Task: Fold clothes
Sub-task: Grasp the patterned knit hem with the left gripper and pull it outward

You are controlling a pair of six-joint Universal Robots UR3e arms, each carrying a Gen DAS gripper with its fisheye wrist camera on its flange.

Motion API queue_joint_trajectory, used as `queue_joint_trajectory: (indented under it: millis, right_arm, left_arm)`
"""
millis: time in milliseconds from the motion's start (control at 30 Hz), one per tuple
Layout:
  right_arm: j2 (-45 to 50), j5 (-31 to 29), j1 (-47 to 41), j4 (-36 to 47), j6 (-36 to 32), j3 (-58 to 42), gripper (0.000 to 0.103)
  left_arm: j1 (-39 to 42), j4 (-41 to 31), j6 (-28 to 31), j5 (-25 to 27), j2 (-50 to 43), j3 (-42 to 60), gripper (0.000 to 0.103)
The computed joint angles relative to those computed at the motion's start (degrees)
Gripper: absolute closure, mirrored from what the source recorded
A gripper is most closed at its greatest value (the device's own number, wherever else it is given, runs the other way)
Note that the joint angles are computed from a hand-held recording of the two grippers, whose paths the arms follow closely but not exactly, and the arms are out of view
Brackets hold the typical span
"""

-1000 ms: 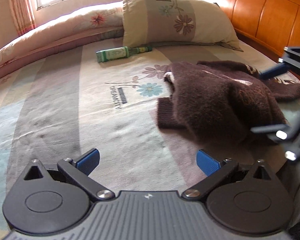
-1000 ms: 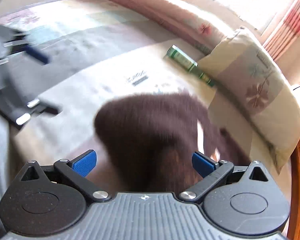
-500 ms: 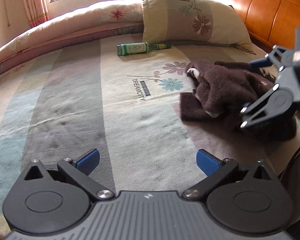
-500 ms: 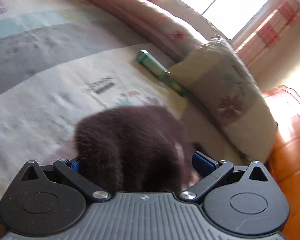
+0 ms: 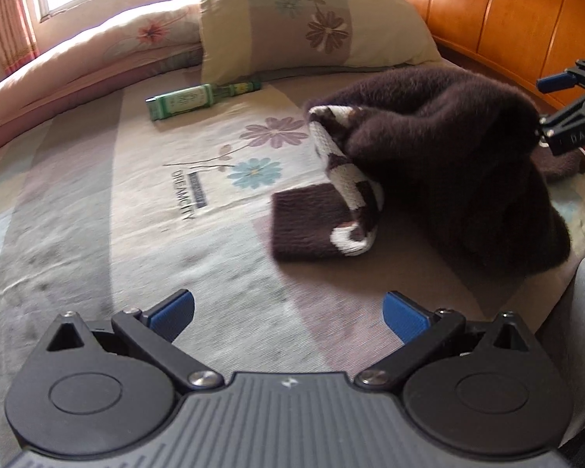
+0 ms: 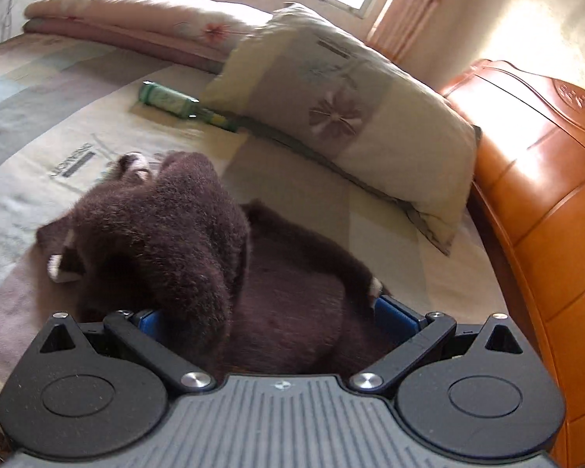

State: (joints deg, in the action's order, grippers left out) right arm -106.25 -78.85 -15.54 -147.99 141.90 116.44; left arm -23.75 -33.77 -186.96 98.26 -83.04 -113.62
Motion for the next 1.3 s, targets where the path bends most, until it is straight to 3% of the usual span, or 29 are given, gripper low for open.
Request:
queue_joint_trajectory:
  millis: [200, 367, 467, 667, 900, 967, 1067, 1133, 1300]
  right_arm:
    - [-2.2, 6.76, -8.78, 3.13, -2.14, 2.16, 0.0]
    - [-2.31, 11.84, -12.85, 5.04, -3.69, 2.91, 0.0]
    - [-2.36, 14.26, -14.3, 5.29, -5.06, 3.52, 0.0]
    - [-1.71, 19.76, -17.16, 6.47, -7.32, 4.47, 0.0]
    - [-1.06, 23.0, -19.68, 7.96, -7.35, 5.17, 0.0]
    - [-0.93, 23.29, -19.86, 7.74, -7.45, 5.64, 0.0]
    - [-0.26, 23.01, -19.53, 7.32, -6.76, 5.81, 0.0]
    - [-0.4, 22.99, -19.34, 7.23, -6.3, 6.01, 0.0]
    - [-2.28, 22.38, -18.94, 6.71, -6.95, 6.94, 0.0]
  left_arm:
    - [-2.32, 5.8, 0.54, -0.78, -10.15, 5.68, 0.001]
    - [-3.9, 11.57, 1.69, 3.49, -21.88, 12.56, 0.001]
    - [-3.05, 12.99, 1.9, 3.29, -27.61, 15.67, 0.003]
    - [-1.42, 18.75, 2.74, 0.09, -34.67, 16.49, 0.012]
    - [0.85, 36.44, 4.99, -2.93, -38.45, 8.42, 0.001]
    - [0.32, 37.78, 5.0, -1.91, -38.88, 8.28, 0.001]
    - [-2.91, 39.72, 7.8, 3.43, -40.88, 10.71, 0.017]
    - [-5.39, 39.05, 9.86, 6.75, -41.85, 12.79, 0.053]
    - [-6.25, 33.51, 8.76, 7.01, -39.67, 14.28, 0.09]
